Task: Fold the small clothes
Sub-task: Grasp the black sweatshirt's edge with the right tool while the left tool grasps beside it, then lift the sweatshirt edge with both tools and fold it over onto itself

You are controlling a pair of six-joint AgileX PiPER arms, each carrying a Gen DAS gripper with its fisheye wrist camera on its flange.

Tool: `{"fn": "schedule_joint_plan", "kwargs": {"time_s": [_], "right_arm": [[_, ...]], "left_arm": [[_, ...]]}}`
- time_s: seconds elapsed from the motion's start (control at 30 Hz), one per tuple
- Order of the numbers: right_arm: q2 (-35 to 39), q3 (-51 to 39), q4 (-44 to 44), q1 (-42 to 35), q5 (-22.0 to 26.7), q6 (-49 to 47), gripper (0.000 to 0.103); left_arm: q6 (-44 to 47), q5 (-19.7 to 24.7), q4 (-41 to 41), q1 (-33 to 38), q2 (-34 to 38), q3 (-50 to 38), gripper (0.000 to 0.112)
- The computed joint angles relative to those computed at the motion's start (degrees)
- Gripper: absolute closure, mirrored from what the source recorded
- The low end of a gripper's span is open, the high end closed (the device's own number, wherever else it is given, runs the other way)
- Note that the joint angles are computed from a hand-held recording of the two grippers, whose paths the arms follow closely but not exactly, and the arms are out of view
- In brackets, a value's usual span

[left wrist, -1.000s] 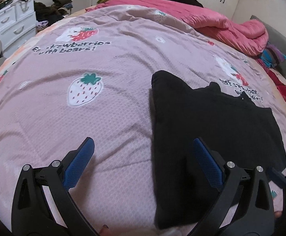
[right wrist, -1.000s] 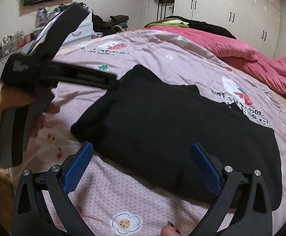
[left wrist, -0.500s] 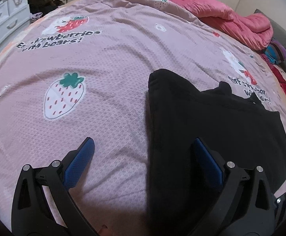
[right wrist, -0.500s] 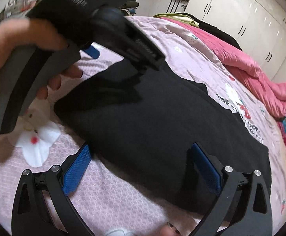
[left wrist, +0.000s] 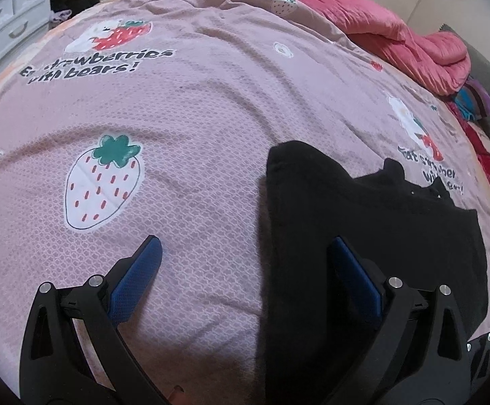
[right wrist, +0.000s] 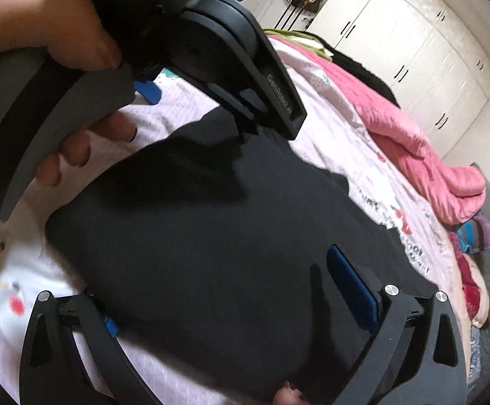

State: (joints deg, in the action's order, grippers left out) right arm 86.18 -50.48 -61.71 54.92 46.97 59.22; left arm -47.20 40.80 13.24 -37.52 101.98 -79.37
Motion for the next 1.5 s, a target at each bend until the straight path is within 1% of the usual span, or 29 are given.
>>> {"fn": "schedule_joint_plan", "kwargs": {"time_s": [0.07,0.13,0.17,0.2,0.27,0.3,0.33,0.37,0.4,0.47,0.57,0.67,0.73,0.77,0.8,0.9,0.93,0.97,1.0,1.03,1.07,1.1,1.13,1.2,1.27,1.4,1.5], "right_arm": [[-0.43,0.54,-3.53,0.72,1.1,3.23,0.004],[-2.27,2.4,-7.45,1.23,1.12,6.86,0.006],[-3.23,3.35,-9.06,1.51,1.29,8.26,0.008],[-4.32,4.26,-10.17,1.56,0.92,8.96,0.018],[-6.43,5.48,-10.83,1.34,-0.5,8.9,0.031],[-6.91,5.74,-11.16,1.55,-0.32,9.15,0.038],[-7.65,6.06,-11.52,1.62,-0.15,9.27,0.043],[-8.37,6.28,-11.62,1.89,-0.12,9.48,0.053],[-9.44,6.6,-11.71,1.85,-0.52,9.69,0.066],[-10.76,6.81,-11.0,2.16,-0.73,9.94,0.083],[-13.41,7.08,-7.21,-1.11,-5.34,7.93,0.086],[-15.56,8.04,-6.31,-1.35,-5.87,8.23,0.086],[-17.38,8.72,-5.16,-2.36,-7.36,8.3,0.087],[-18.12,9.05,-4.92,-2.28,-7.45,8.6,0.087],[-18.67,9.32,-5.2,-1.04,-6.39,9.49,0.087],[-20.71,10.83,-6.5,-0.35,-6.12,11.66,0.087],[-21.58,11.36,-6.54,0.32,-5.48,12.18,0.087],[-22.62,11.94,-6.4,1.26,-4.57,12.62,0.087],[-23.47,12.46,-6.39,2.08,-3.72,12.97,0.087],[-24.26,13.02,-6.79,3.01,-2.66,13.71,0.087],[-24.88,13.52,-7.18,3.79,-1.74,14.34,0.087],[-25.51,13.91,-7.51,4.25,-1.04,14.65,0.087],[-26.34,14.48,-8.21,5.48,0.6,15.44,0.088],[-28.34,15.64,-8.43,5.81,1.5,15.84,0.088],[-30.63,16.34,-7.68,5.25,1.62,15.27,0.088],[-35.21,17.3,-6.15,4.5,3.0,13.74,0.088],[-38.54,17.99,-4.79,3.0,2.99,12.08,0.089]], "left_arm": [[1.24,-0.8,-1.73,0.76,-0.32,0.52,0.019],[1.88,-1.4,-2.74,1.17,-0.6,0.89,0.019],[2.18,-1.7,-3.39,1.4,-0.69,1.01,0.019],[2.49,-1.97,-3.99,1.57,-0.74,1.08,0.019],[3.15,-2.46,-5.35,1.96,-0.75,1.12,0.019],[3.72,-2.69,-6.29,2.19,-0.7,1.06,0.019],[4.4,-3.22,-7.54,2.52,-0.76,1.15,0.019],[5.3,-3.99,-9.31,2.95,-0.88,1.31,0.019],[6.08,-4.5,-10.56,3.26,-0.93,1.41,0.019],[8.75,-5.98,-14.71,3.88,-1.24,1.76,0.019],[14.16,-7.96,-22.23,4.48,-1.56,2.22,0.019],[20.49,-9.61,-31.82,4.89,-1.67,2.96,0.019],[24.22,-10.23,-37.17,4.8,-1.5,3.16,0.019],[25.17,-10.49,-38.47,4.54,-1.39,3.02,0.019],[25.68,-10.88,-39.3,4.14,-1.43,2.98,0.019],[30.57,-13.63,-46.29,2.91,-2.0,3.79,0.019],[30.97,-14.52,-47.26,2.17,-2.14,3.66,0.024],[30.66,-15.0,-46.84,1.65,-2.31,3.57,0.031],[29.93,-15.35,-45.74,0.91,-2.38,3.13,0.053],[29.46,-15.81,-44.63,-0.07,-2.43,2.52,0.068],[28.31,-15.9,-42.81,-0.9,-2.31,1.76,0.071],[25.28,-15.73,-38.7,-2.33,-2.15,0.52,0.081],[23.87,-15.48,-36.51,-3.12,-2.06,-0.26,0.088],[21.46,-15.33,-33.25,-4.65,-1.95,-1.55,0.091],[18.53,-15.22,-30.45,-6.26,-1.43,-3.37,0.091],[16.2,-14.41,-28.6,-8.16,-0.53,-6.14,0.091],[13.62,-12.98,-26.24,-9.58,0.8,-9.35,0.091]]}}
